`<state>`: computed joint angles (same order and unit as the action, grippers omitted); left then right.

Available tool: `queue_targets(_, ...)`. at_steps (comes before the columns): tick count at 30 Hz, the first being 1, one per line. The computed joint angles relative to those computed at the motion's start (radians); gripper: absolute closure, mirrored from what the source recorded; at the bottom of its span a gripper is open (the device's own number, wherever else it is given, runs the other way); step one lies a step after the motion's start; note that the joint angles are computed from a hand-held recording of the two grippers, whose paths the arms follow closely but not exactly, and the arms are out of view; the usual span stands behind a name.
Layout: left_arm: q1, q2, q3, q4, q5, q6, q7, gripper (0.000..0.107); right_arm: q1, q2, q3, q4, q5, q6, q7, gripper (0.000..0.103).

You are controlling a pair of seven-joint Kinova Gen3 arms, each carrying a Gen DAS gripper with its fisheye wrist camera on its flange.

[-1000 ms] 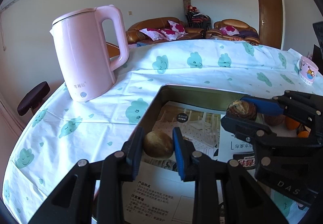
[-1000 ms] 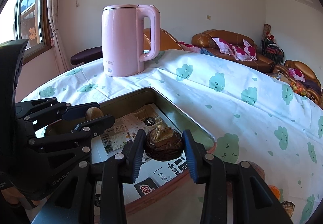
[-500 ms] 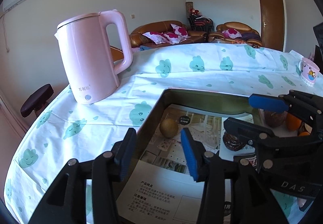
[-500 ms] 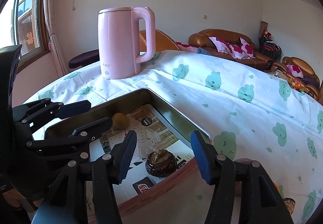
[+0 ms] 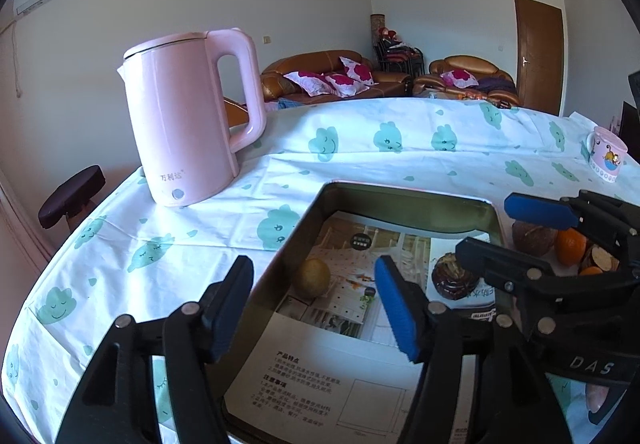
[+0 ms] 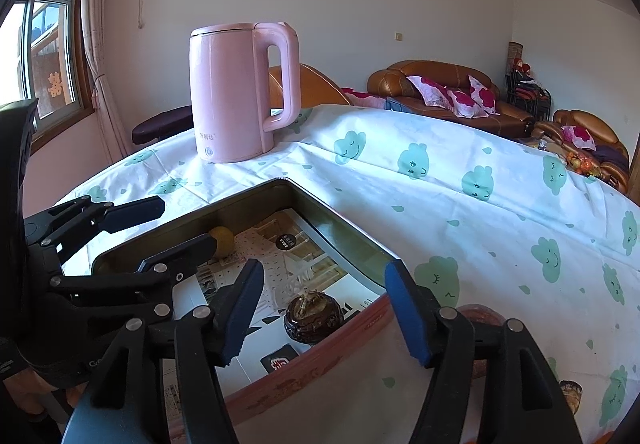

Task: Organize fruits
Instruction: 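Open the left tool to drop the small fruit while the right tool releases the mangosteen into the tin, then move both open tools back toward the fruit pile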

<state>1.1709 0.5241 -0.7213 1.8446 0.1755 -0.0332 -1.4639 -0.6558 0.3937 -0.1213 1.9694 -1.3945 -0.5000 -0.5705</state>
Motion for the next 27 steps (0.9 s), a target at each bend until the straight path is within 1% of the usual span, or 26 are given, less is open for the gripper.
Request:
queue_targets(6,0.021,-0.015,0.004,0.022,0.035,-0.021,-0.007,0.041,-0.02,-0.031,-0.007,0.056,0.064,-0.058,-0.099,0.038)
queue_targets(9,0.039,-0.027,-0.002,0.038,0.061,-0.035,-0.016,0.035,-0.022,-0.045,-0.003,0.072,0.074,-0.062,-0.125,0.038)
queue_targets(11,0.054,-0.039,-0.001,0.051,0.08,-0.051,-0.034,0.03,-0.031,-0.064,-0.004,0.094,0.08,-0.083,-0.14,0.038)
queue_targets(13,0.069,-0.053,0.008,0.064,0.098,-0.072,-0.062,0.028,-0.043,-0.088,-0.008,0.118,0.069,-0.11,-0.133,0.038)
queue_targets(15,0.079,-0.07,0.029,0.077,0.112,-0.095,-0.09,0.023,-0.058,-0.118,-0.019,0.151,0.039,-0.162,-0.121,0.038)
queue_targets(17,0.093,-0.083,0.051,0.093,0.125,-0.125,-0.12,0.015,-0.064,-0.156,-0.038,0.194,0.008,-0.208,-0.119,0.038)
queue_targets(19,0.11,-0.085,0.064,0.098,0.144,-0.146,-0.15,0.012,-0.071,-0.192,-0.062,0.245,-0.027,-0.268,-0.131,0.037)
queue_targets(21,0.114,-0.086,0.089,0.09,0.159,-0.141,-0.178,0.012,-0.075,-0.223,-0.085,0.292,-0.076,-0.323,-0.143,0.034)
queue_targets(24,0.067,-0.093,0.179,0.075,0.16,-0.127,-0.202,0.012,-0.072,-0.263,-0.116,0.353,-0.164,-0.384,-0.158,0.034)
queue_targets(27,0.049,-0.086,0.234,0.055,0.178,-0.105,-0.237,0.012,-0.06,-0.297,-0.139,0.399,-0.261,-0.431,-0.16,0.034)
